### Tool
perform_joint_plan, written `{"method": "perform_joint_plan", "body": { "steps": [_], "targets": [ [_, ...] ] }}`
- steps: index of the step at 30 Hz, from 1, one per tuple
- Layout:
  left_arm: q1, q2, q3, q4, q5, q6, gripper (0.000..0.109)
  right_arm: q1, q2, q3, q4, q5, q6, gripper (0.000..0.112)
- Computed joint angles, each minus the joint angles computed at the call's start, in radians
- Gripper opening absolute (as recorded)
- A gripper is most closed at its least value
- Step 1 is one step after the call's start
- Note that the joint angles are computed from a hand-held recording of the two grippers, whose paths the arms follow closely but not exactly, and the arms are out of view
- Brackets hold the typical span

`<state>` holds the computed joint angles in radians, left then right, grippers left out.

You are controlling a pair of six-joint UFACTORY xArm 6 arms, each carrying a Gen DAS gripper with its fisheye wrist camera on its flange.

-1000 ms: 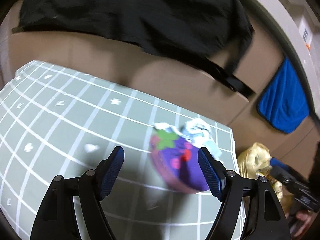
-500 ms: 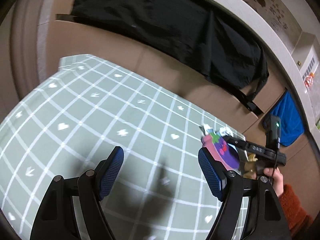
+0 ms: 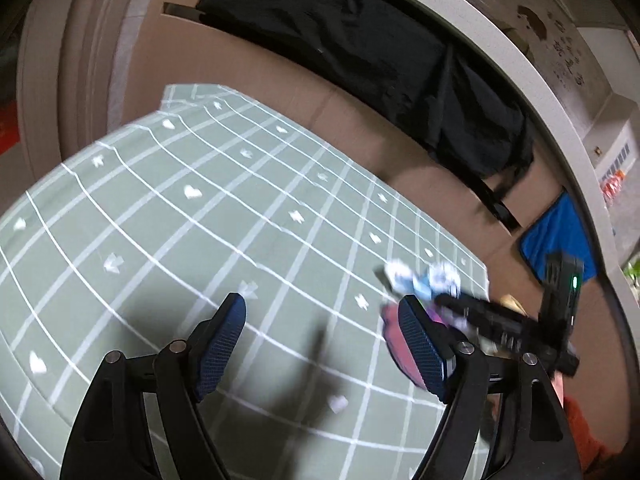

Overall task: Collect trash
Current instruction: 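Reach back to table and grasp blue-white crumpled wipes with right tool, then grasp purple eggplant sponge with left tool while right tool holds wipes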

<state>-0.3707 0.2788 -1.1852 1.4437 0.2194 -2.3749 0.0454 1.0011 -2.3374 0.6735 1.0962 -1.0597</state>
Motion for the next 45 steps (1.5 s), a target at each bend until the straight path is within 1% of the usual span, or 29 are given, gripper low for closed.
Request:
{"method": "perform_joint_plan", "body": {
  "steps": [1, 4, 6, 7, 9, 12, 14, 18, 20, 23, 25, 26, 28, 29, 34, 38, 43, 44, 45],
  "targets": [
    [-0.006, 0.006, -0.005, 0.000, -0.009, 0.000, 0.081, -0.006, 0.004, -0.013, 0.014, 0.003, 0.007, 0.038],
    [-0.024, 0.055, -0.049, -0.056, -0.063, 0.066, 0.081, -0.028, -0.014, -0.006, 0.033, -0.031, 0.007, 0.038],
    [-0.040, 0.076, -0.072, -0.098, -0.067, 0.116, 0.082, -0.056, 0.005, -0.055, 0.030, 0.009, 0.011, 0.038],
    [-0.047, 0.078, -0.078, -0.102, -0.058, 0.123, 0.082, -0.072, -0.013, -0.026, 0.031, 0.018, 0.001, 0.038],
    [-0.058, 0.070, -0.078, -0.082, -0.034, 0.104, 0.082, -0.088, -0.055, 0.051, 0.035, 0.021, -0.019, 0.038],
    [-0.073, 0.046, -0.062, -0.055, 0.005, 0.070, 0.082, -0.118, -0.170, 0.254, 0.050, 0.023, -0.075, 0.038],
    [-0.082, 0.029, -0.046, -0.042, 0.026, 0.052, 0.082, -0.142, -0.253, 0.392, 0.077, 0.059, -0.132, 0.038],
    [-0.113, 0.013, -0.028, -0.030, 0.069, 0.040, 0.082, -0.171, -0.374, 0.587, 0.127, 0.115, -0.248, 0.038],
    [-0.128, 0.026, -0.040, -0.047, 0.072, 0.076, 0.083, -0.182, -0.423, 0.667, 0.161, 0.089, -0.293, 0.038],
    [-0.160, 0.071, -0.090, -0.159, 0.082, 0.272, 0.083, -0.205, -0.471, 0.741, 0.214, 0.009, -0.338, 0.038],
    [-0.190, 0.097, -0.130, -0.210, 0.132, 0.397, 0.083, -0.230, -0.488, 0.756, 0.246, -0.023, -0.357, 0.038],
    [-0.206, 0.112, -0.153, -0.243, 0.167, 0.484, 0.083, -0.246, -0.488, 0.750, 0.263, -0.029, -0.359, 0.038],
    [-0.220, 0.134, -0.179, -0.308, 0.204, 0.604, 0.083, -0.279, -0.484, 0.731, 0.288, -0.017, -0.349, 0.038],
    [-0.222, 0.143, -0.187, -0.335, 0.214, 0.641, 0.083, -0.290, -0.486, 0.729, 0.296, -0.015, -0.347, 0.038],
    [-0.200, 0.154, -0.177, -0.379, 0.216, 0.641, 0.083, -0.331, -0.517, 0.767, 0.332, -0.023, -0.373, 0.038],
    [-0.204, 0.183, -0.198, -0.434, 0.214, 0.690, 0.083, -0.340, -0.523, 0.779, 0.328, -0.017, -0.378, 0.038],
    [-0.218, 0.200, -0.223, -0.489, 0.273, 0.742, 0.082, -0.338, -0.519, 0.773, 0.325, -0.014, -0.371, 0.038],
    [-0.223, 0.202, -0.230, -0.509, 0.300, 0.756, 0.079, -0.338, -0.519, 0.774, 0.325, -0.017, -0.371, 0.038],
    [-0.224, 0.201, -0.230, -0.526, 0.309, 0.765, 0.074, -0.337, -0.518, 0.773, 0.324, -0.019, -0.371, 0.038]
  ]
}}
